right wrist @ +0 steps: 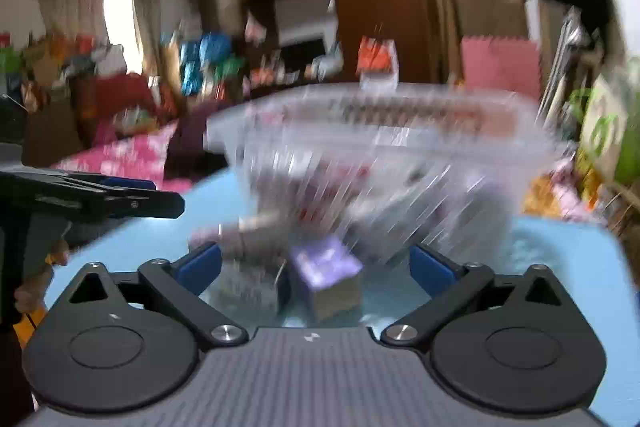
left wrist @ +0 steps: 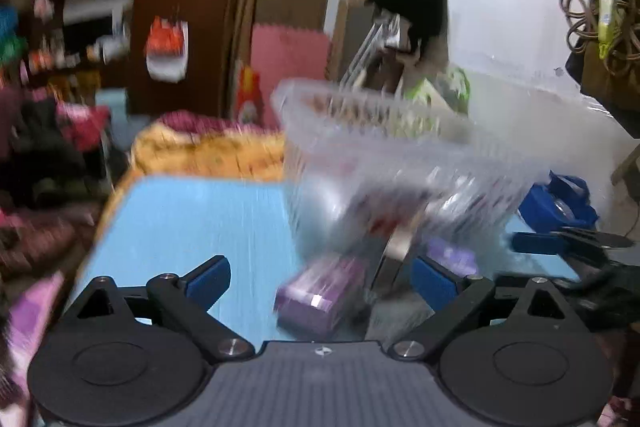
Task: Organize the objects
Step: 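Grasp purple box with left tool while right tool grasps lavender box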
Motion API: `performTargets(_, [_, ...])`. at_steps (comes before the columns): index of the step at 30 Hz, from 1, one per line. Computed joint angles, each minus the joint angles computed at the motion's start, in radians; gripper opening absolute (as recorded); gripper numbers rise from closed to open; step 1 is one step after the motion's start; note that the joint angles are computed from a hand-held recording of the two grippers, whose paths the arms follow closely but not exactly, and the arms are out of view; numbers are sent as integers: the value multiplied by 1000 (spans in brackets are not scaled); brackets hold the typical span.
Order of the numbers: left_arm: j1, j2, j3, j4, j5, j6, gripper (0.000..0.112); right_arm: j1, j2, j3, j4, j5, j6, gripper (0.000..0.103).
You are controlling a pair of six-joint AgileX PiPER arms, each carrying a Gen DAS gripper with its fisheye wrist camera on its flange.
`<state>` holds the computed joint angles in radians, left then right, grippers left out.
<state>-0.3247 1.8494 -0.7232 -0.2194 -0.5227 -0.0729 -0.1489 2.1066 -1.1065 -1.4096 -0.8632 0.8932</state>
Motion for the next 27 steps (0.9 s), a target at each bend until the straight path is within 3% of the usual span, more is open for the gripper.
performTargets(1, [26,17,-10,40,12,-47,98,20,24,-37,-27,18,57,76])
performTargets(3, [60,38,-37,65,44,-72,97,45,54,-74,-48,52,91,70])
performTargets(5, [71,51,-59,75,65,-63,97,53,50,-71,-31,60,88,70])
performTargets(8, [53,67,-61,38,68,-11,97,36,34,-59,-64,41,101,61])
performTargets(10, [29,85,-85,-15,97,65,97,2,31,-58,-104,5,121,38])
performTargets(12, [0,106,-116,-105,131,172,97,-37,13,-29,-128,-26,101,28])
performTargets(17, [-93,143,-178,-408,143,471,94,-95,-14,17,-100,-75,41,34])
performTargets(19, [-115,139,-174,-415,133,486,91,-89,-23,23,-77,-63,18,57])
performTargets(20, [-124,139,-169,-434,118,504,85,-72,-24,19,-58,-45,6,60])
performTargets(22, [-139,143,-163,-518,93,587,73,-41,-18,-1,-53,-10,15,61])
performTargets(24, [-124,123,-135,-486,90,562,60,-12,-2,-39,-81,20,53,60])
performTargets(27, [-124,104,-111,-483,87,581,60,38,22,-90,-92,95,101,61])
